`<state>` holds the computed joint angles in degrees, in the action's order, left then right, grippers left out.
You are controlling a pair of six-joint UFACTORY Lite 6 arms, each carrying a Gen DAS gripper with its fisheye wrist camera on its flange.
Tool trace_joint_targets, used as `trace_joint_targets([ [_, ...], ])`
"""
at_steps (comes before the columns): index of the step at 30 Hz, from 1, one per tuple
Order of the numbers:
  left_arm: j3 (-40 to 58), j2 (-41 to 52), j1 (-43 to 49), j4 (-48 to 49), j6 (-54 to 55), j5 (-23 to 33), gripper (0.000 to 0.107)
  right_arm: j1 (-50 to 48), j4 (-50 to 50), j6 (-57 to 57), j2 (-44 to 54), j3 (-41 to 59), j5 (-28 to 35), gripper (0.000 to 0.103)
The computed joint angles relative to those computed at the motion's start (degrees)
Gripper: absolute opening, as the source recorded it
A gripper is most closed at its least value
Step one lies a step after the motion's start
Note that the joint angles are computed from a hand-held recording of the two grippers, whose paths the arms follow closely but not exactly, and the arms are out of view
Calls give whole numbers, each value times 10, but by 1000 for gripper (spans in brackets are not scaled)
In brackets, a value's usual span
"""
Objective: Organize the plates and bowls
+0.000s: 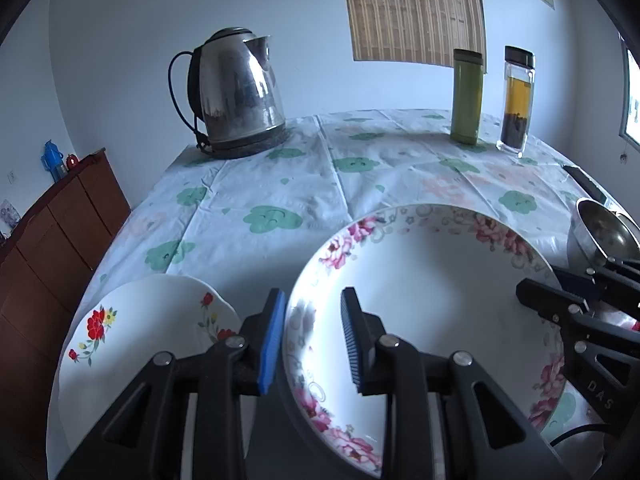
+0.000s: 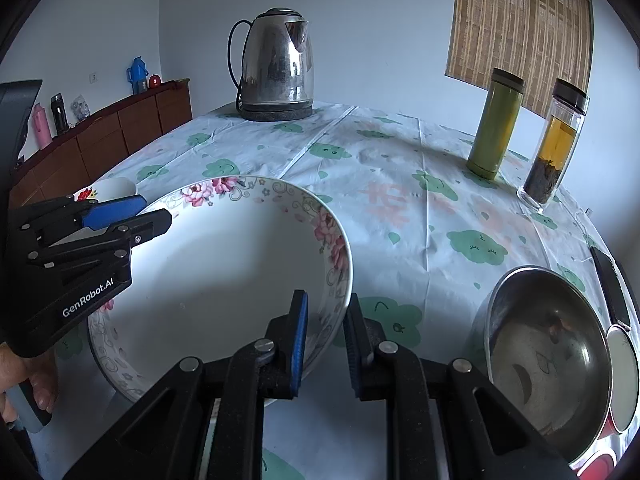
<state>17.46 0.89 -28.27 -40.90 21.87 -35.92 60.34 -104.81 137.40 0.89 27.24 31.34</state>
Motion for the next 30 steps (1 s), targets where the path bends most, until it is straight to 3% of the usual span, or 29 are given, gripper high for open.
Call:
trace_joint_targets([
  [17,-23,-29,24,52,-39,8,26,18,29,-33,20,12,20,21],
  [30,-60,-105,85,119,-80,36,26,21,20,-24,10,4,29,20],
])
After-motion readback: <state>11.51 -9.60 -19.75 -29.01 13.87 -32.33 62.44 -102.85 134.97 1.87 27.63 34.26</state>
